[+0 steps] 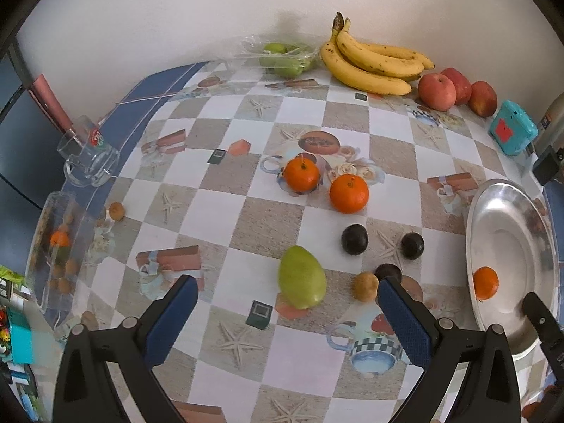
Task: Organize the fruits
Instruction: 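Withdraw both open tools from the steel bowl, then grasp the green pear with the left tool while the right tool approaches a kiwi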
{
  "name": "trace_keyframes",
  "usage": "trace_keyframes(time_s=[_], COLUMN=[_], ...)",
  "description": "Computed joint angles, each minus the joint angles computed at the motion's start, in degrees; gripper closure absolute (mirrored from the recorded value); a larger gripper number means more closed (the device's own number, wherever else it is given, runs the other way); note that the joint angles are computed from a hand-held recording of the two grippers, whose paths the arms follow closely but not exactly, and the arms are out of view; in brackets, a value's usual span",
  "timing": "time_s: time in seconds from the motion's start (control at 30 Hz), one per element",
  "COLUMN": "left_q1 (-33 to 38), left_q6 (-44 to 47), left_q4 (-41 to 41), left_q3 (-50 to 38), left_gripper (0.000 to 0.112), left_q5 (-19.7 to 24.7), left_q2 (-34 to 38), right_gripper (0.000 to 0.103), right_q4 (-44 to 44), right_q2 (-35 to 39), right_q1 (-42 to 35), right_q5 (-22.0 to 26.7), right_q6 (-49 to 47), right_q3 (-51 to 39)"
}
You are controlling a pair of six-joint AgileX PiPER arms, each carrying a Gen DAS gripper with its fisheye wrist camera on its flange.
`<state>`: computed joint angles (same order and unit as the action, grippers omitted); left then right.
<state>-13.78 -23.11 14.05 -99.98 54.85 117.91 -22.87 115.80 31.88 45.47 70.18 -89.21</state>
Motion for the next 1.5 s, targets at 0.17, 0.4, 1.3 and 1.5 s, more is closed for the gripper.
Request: trace_keyframes(time_s=[0.17, 0.4, 1.3, 1.5], left_q1=[1.1, 3.8, 11.1, 11.8], left_q6=[4.6, 3.9, 4.4, 4.8], left_q4=[-2.9, -2.6, -11.7, -15.1], left_q3=[-1.0, -2.3, -6.9, -8.1], left_gripper=[0.009, 0.009, 0.009, 0.009], left_q5=[0.6, 1.3, 3.7, 3.8], left_q2=[0.2, 0.5, 6.7, 8.4], right_gripper=[0.013, 0.013, 0.013, 0.013], right_q4=[0.4, -1.1, 12.1, 14.3], right_q2=[1.7, 2.4, 23.6, 25.7], right_q1=[0.6, 2.0, 8.1, 7.5], right_q5=[0.8, -1.1, 5.3, 6.1], right_q6=[-0.8, -0.3, -22.5, -22.3], right_q3=[-2.3, -4.0, -37.2, -39.1])
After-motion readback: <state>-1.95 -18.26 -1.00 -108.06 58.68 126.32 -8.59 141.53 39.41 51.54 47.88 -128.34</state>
